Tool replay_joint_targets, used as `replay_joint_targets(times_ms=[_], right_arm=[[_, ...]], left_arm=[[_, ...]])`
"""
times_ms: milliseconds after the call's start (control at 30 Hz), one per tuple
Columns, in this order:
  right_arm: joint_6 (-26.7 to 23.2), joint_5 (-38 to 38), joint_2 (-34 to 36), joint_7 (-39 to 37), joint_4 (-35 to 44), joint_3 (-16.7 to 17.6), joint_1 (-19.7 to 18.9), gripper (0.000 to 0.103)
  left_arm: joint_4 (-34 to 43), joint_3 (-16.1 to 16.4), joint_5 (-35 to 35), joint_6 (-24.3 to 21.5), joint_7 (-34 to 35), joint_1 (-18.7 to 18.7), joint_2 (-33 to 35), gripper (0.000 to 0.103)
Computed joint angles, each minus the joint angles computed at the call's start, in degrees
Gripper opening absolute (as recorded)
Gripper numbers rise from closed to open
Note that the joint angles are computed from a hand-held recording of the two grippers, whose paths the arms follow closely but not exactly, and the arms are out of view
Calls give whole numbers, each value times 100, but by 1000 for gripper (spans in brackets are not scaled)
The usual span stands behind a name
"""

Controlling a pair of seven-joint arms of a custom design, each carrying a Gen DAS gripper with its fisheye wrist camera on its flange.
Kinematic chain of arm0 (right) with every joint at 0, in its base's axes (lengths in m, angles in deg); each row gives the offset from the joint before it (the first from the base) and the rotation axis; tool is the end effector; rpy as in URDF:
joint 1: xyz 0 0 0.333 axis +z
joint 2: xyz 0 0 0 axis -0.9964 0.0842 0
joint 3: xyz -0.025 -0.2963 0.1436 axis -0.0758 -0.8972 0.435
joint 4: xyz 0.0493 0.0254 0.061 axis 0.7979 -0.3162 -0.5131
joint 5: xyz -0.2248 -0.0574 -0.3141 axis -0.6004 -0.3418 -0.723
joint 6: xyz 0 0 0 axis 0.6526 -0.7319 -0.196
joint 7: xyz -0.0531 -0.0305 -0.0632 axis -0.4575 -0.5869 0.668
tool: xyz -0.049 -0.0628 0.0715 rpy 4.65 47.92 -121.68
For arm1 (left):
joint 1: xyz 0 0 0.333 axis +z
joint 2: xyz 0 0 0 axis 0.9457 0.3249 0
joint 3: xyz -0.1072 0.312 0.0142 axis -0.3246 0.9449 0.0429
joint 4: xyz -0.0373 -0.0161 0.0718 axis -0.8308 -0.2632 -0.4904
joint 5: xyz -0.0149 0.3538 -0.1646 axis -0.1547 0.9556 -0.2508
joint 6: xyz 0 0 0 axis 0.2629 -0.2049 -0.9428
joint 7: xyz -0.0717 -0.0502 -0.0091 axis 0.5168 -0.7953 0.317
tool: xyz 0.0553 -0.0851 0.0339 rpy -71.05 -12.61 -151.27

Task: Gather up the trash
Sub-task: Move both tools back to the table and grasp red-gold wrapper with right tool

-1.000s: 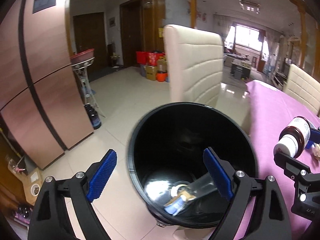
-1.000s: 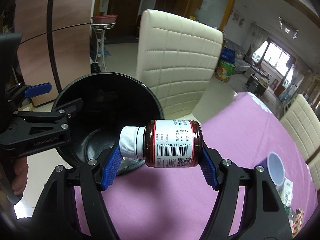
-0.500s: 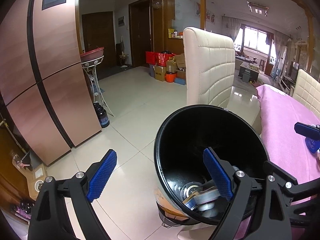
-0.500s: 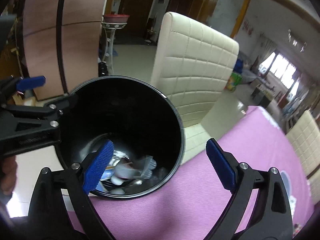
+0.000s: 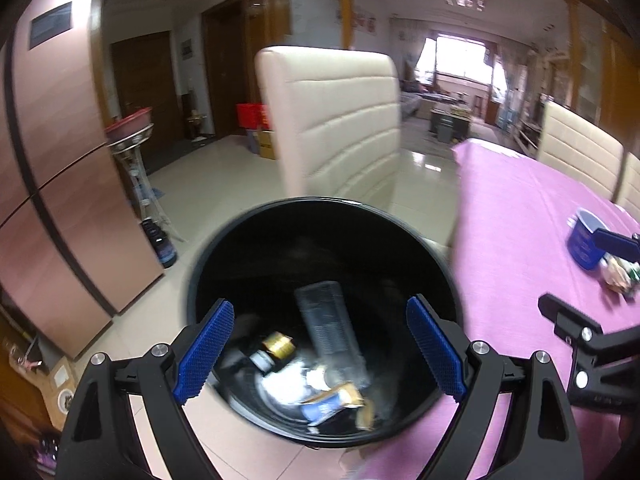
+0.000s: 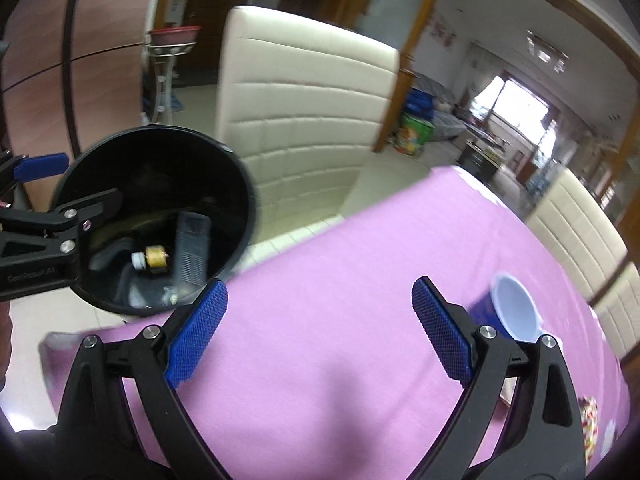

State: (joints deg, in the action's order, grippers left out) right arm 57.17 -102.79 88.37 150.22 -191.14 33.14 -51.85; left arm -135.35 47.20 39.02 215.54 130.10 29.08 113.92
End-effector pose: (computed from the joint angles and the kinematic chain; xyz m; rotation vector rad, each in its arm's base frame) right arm 0.5664 0.3689 0.3540 -1.9124 1.6478 -1.0291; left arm 0.6048 -0.2286 0.3496 -1.4861 1.8980 -0.8685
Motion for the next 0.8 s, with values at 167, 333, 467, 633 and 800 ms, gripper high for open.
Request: replay_joint_targets(times_ms=[167,333,467,633,800], right_arm=[[-225,-181,-530,618,-748,-41,-137,92],[-490,-246,-1058,1093,-1405,100,-462,92],[-727,-324,-1669,1550,-2128,240,-778,92],[-1001,-340,-2352,2048,-2940,445,-1177,91],[-1161,-142,-3019,2433,-3750,537,-1601,89]], left_arm=[[99,-137,189,-61,122,-154,33,86],[193,-377,508,-163,111,-180,21,86],[238,-918,869,-221,78,116,-43,86],[258,-1736,1329,-271,36,567,-100,86],[443,-2447,1645,-401,-41,935,4,86]])
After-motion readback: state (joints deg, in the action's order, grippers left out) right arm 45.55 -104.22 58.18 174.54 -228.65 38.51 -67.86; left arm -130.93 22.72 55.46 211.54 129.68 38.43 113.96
